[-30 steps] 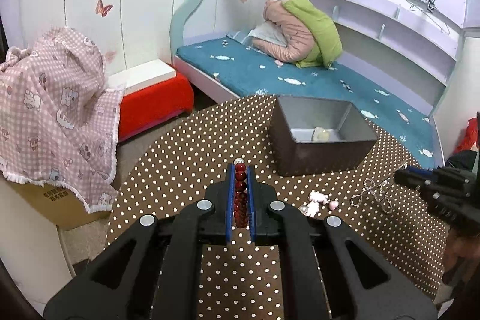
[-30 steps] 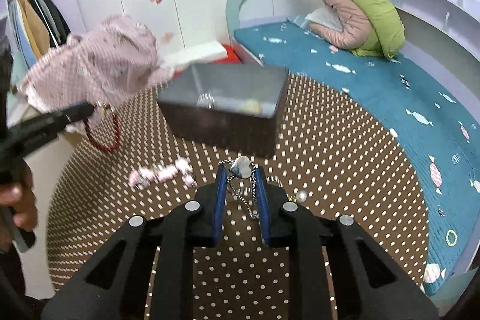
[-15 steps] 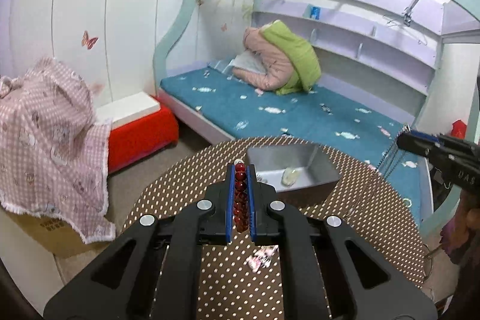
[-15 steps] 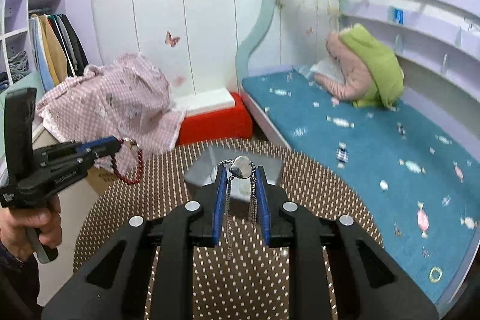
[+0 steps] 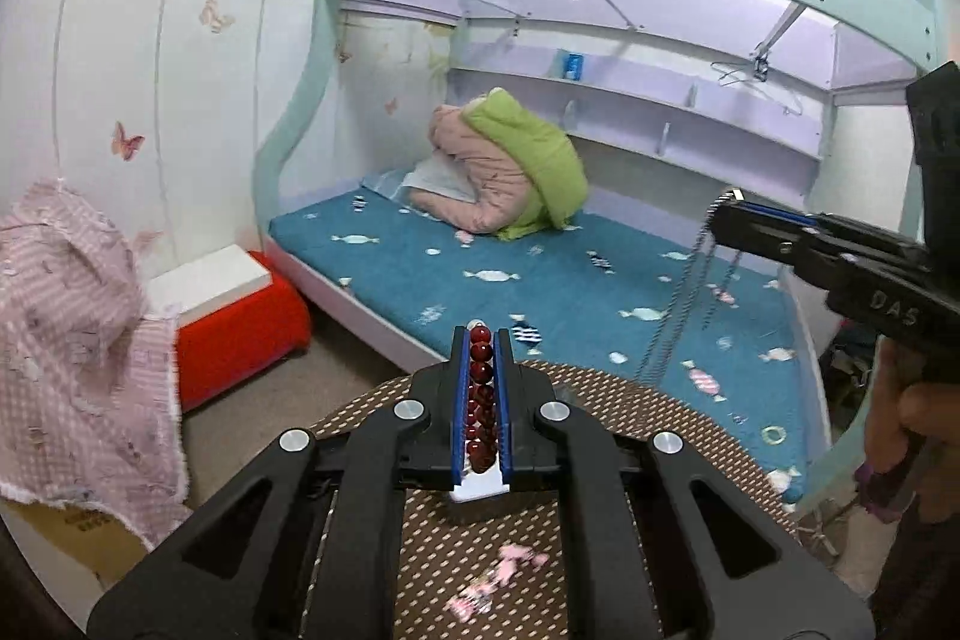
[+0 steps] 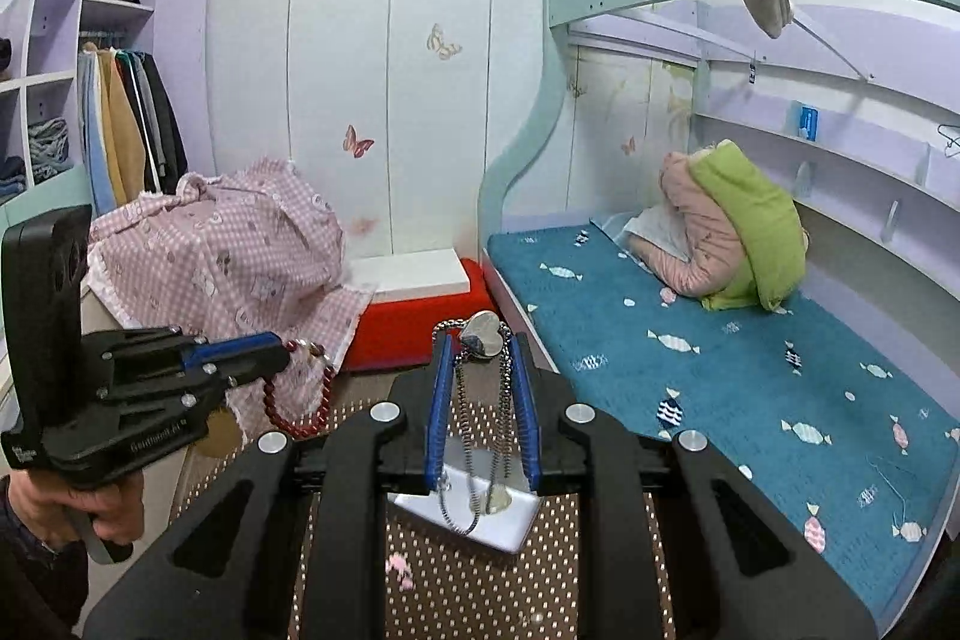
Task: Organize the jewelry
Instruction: 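Lower the bracelet and silver chain into the metal box and open both grippers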
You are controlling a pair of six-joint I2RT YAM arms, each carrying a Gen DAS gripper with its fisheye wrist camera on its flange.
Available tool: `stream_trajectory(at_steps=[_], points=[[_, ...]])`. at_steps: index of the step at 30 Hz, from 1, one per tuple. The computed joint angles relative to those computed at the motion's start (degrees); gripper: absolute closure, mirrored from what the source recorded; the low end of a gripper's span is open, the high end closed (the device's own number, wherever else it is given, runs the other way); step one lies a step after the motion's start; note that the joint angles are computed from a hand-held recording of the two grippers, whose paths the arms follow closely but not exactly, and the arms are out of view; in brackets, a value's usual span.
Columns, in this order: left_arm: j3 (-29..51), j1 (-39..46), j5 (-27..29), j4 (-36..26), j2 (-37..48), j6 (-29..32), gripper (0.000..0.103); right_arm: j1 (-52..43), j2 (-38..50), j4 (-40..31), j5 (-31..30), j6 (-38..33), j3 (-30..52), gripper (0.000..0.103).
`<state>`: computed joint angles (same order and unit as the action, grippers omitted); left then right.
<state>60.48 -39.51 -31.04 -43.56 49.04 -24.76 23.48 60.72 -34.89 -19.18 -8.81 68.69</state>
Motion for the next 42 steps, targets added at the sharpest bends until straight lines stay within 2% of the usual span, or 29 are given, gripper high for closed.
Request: stream_trajectory(at_steps=[9,21,22,23,24,25,26,27,28,29,32,36,42], points=[[0.3,10.9,15.2,6.9,9.1,2.6,0.095,1.9,9.3,1.7,2.3,-0.1,1.5,0.085],[-4.5,19.0,27.2,14.5,20.2,2.9,0.094,2.3,18.8,4.3,4.1,0.9,-2.5,0.083],[-4.6,19.2,27.7,14.7,20.8,3.0,0.090,2.3,19.4,4.2,4.4,1.0,-2.7,0.082],[-4.8,19.5,27.8,14.6,21.0,3.1,0.070,2.4,20.0,4.1,4.8,0.9,-2.7,0.079],[-4.9,19.4,27.0,14.6,21.3,2.8,0.036,2.5,20.4,4.1,5.5,0.8,-2.9,0.079],[-5.2,19.4,26.1,14.7,21.0,2.8,0.025,2.5,20.7,4.2,5.5,0.9,-3.0,0.076],[-5.9,18.9,24.1,15.1,20.2,2.7,0.021,2.3,21.1,4.1,5.5,1.1,-3.2,0.065],[-6.1,18.6,22.7,14.8,19.8,2.7,0.019,2.2,21.1,4.2,5.8,1.4,-3.6,0.053],[-6.2,18.2,21.8,14.4,19.6,2.6,0.017,2.3,20.9,4.9,6.6,1.8,-4.2,0.033],[-6.6,17.8,20.1,14.2,18.7,2.1,0.012,2.1,20.4,5.8,6.8,2.1,-5.2,0.024],[-8.0,16.1,14.3,12.9,15.9,0.8,0.009,1.6,19.1,6.8,7.4,2.9,-7.3,0.008],[-9.1,13.9,7.5,10.0,12.5,-1.2,0.007,1.3,16.7,7.9,9.2,4.3,-10.2,0.008],[-10.2,10.5,1.3,5.5,6.8,-4.0,0.007,-0.1,11.1,8.8,8.7,6.3,-14.0,0.008]])
